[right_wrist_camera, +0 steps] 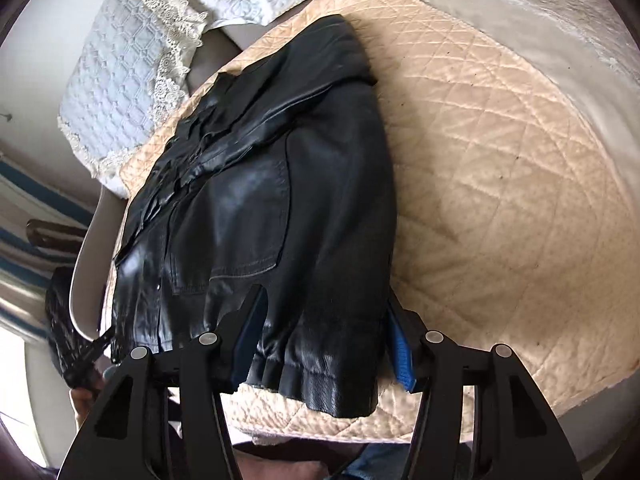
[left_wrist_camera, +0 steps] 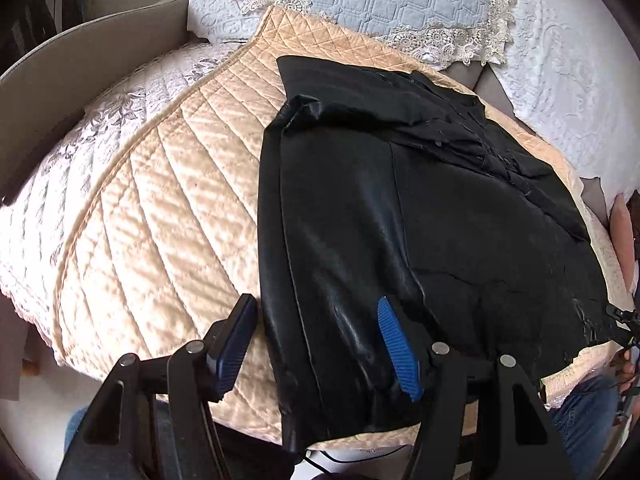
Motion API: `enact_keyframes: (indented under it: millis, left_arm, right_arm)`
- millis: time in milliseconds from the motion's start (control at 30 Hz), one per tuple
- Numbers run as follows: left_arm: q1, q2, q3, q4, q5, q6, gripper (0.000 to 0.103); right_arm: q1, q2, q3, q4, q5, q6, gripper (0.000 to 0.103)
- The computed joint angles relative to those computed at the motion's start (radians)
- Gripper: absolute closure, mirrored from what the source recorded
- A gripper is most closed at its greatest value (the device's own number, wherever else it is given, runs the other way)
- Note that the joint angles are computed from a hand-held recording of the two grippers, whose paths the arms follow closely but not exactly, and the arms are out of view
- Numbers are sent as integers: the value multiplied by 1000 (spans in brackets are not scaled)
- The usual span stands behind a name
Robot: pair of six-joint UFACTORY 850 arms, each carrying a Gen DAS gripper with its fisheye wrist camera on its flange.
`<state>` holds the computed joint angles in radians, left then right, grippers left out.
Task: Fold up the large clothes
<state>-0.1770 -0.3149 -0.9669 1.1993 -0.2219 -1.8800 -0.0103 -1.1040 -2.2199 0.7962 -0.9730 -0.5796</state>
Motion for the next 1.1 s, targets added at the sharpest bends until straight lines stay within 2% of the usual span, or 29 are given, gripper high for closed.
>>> enact_keyframes:
  millis: [67,200,233,300,333,400,600,667,700,733,767,900,967,1100]
  left_arm:
    - [-10,-8,-6,14,-23,-16,43]
    - [-6,-9,-8,-7,-15,-14,58]
    - [-6,-7,-5,2,-19,-31,62]
    - [-10,-5,-1,21,-24,-54,67]
    - [-12,1,8,38,-29,-72,71]
    - [-13,0,9,44,-34,-79,74]
    - [-7,-16,-8,-26,-25,-27,73]
    - [-4,-19,-21,-120,-30,76,74]
    - [0,-16,-25,-163,-32,137,91]
    - [6,-9,-25,-168,-24,158,98]
    - [17,6,-17,-174,-4,170,98]
    - [50,94,50,-24,39,40,98]
    - [68,121,80,-17,74,34,98]
    - [79,106,99,-231,113,247,98]
  right_arm:
    - [-5,7,17,27,6,-6,47]
    - [-7,7,16,32,0,3,48]
    - [-5,4,11,23,0,11,52]
    - [-1,3,3,-14,10,37,67]
    - [0,-3,-7,-25,6,44,78]
    - [-1,-14,-23,-32,-7,59,83]
    - [11,-32,-61,-87,-2,94,89]
    - [12,-40,-76,-95,-7,103,91]
    - [12,-39,-77,-94,-9,102,92]
    - [9,-34,-72,-76,-14,95,94]
    - [7,-24,-59,-61,-13,83,94]
    - [-10,80,81,0,12,-35,95]
    - [-16,117,140,11,14,-71,95]
    - [-23,134,196,-6,-1,-66,95]
